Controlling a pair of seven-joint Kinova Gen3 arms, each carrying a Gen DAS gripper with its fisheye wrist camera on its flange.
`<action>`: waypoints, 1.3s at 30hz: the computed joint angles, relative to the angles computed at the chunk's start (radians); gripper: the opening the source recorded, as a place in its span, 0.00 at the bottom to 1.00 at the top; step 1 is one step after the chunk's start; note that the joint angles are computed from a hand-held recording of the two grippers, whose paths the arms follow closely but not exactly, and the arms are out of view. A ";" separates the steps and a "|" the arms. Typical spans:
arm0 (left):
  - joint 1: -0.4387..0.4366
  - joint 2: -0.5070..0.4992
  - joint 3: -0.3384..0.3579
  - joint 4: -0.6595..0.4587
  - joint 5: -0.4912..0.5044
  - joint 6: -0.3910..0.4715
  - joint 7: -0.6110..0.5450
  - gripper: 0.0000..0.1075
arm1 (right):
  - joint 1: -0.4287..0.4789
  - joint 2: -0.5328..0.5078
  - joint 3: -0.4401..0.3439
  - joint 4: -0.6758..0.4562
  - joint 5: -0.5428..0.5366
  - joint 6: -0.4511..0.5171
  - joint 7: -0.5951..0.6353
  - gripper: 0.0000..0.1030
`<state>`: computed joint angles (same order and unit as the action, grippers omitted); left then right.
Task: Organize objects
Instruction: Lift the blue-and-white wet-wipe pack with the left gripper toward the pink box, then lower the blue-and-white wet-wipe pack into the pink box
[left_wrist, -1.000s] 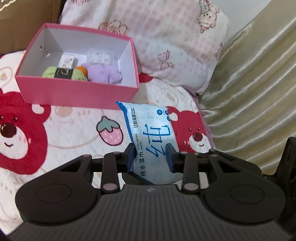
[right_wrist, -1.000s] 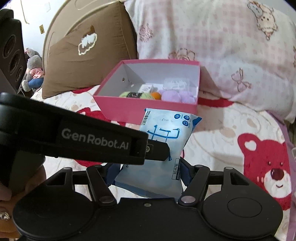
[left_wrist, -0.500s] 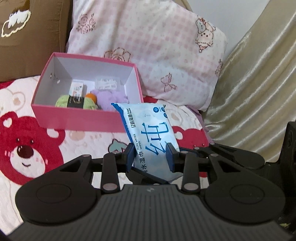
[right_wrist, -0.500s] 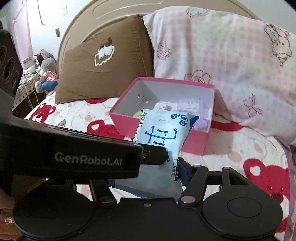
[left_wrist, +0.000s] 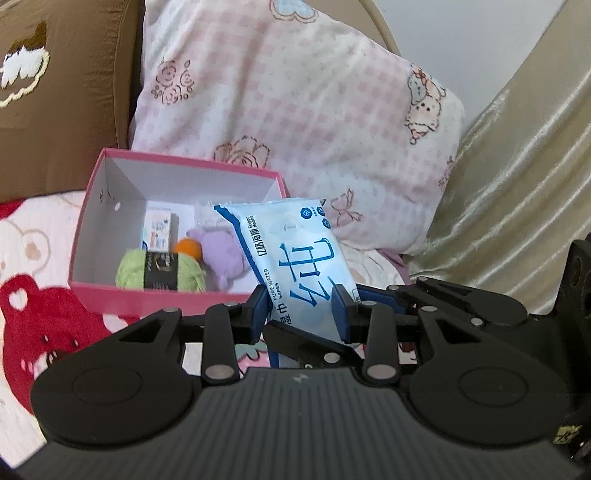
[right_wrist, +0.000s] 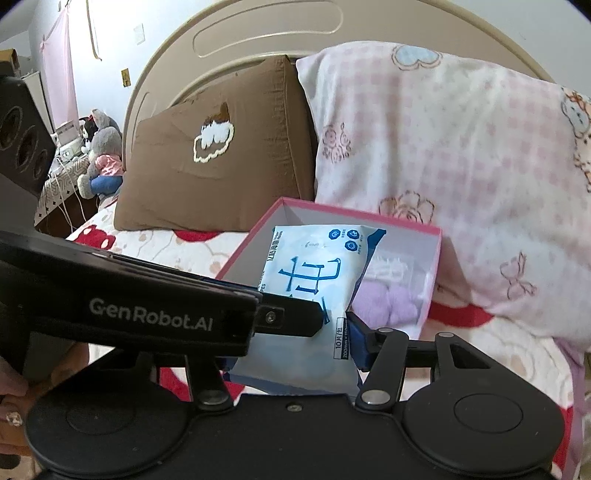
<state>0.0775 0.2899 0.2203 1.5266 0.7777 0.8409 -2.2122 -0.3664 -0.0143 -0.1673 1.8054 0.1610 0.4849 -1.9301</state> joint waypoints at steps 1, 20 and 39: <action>0.000 0.014 -0.002 -0.026 -0.007 0.013 0.006 0.32 | 0.001 0.011 0.002 -0.013 0.001 -0.001 0.004 0.59; -0.065 0.227 0.051 -0.219 -0.014 0.031 -0.009 0.32 | -0.002 0.195 0.050 -0.132 -0.028 -0.107 0.053 0.58; 0.025 0.497 0.018 -0.576 -0.286 0.062 0.150 0.29 | 0.107 0.509 -0.012 -0.407 -0.319 -0.063 0.288 0.58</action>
